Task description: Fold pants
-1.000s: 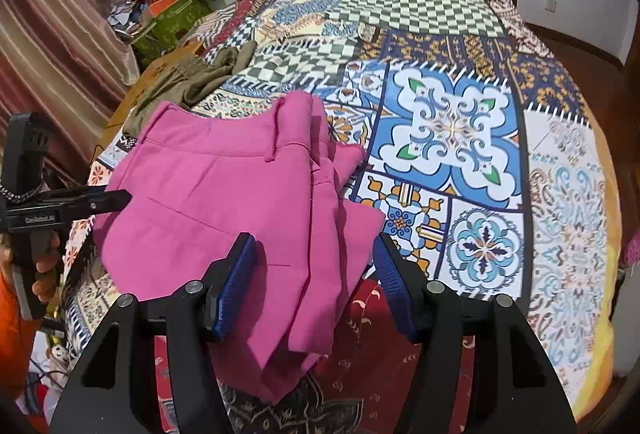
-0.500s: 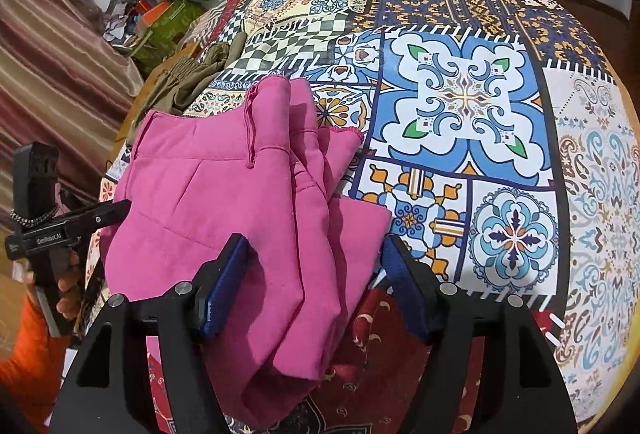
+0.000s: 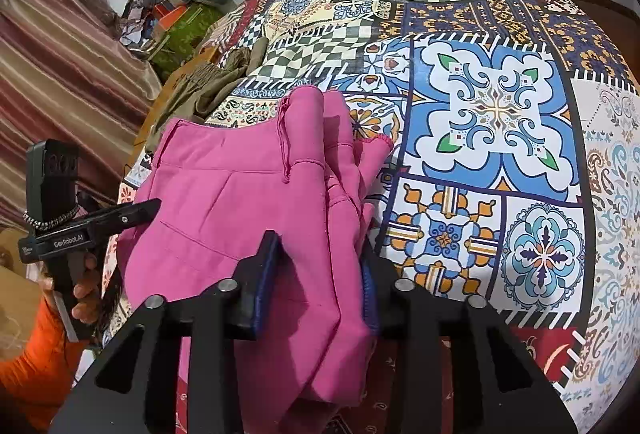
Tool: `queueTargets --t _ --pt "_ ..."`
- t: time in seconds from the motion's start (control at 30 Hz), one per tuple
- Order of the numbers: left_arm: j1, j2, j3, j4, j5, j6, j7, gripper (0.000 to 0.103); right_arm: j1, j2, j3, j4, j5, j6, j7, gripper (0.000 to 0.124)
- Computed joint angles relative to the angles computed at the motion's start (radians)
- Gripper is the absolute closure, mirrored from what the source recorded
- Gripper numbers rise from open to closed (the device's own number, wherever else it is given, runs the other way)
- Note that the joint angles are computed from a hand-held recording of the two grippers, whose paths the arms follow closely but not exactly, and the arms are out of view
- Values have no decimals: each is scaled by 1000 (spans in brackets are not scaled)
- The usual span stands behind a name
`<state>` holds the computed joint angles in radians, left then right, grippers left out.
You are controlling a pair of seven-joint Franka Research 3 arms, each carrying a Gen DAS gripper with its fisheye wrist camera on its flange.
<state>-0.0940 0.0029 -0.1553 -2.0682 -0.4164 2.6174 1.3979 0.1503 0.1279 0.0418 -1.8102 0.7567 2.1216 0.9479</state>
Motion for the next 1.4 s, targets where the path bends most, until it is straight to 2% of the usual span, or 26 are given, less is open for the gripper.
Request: queueTargets --t 0.1,0.2,0.6,0.77,1.1,1.4 --pt "-2 -9 -1 3 31 -3 -20 81 3 -12 2 -8 7 17 -14 104" --pt "-7 -29 -1 0 73 0 -42 84 2 -20 1 -3 22 18 -24 108" --pt "-26 -169 14 -28 325 77 -177 85 31 -88 5 24 82 73 -82 110" --pt "-13 -240 29 -38 412 105 -228 85 51 -101 10 60 127 95 -115 110" --pt "21 -334 70 -53 494 120 -264 86 95 -70 36 165 187 120 -139 110" --pt "64 -336 97 -23 533 109 -256 86 130 13 75 290 170 165 -114 110"
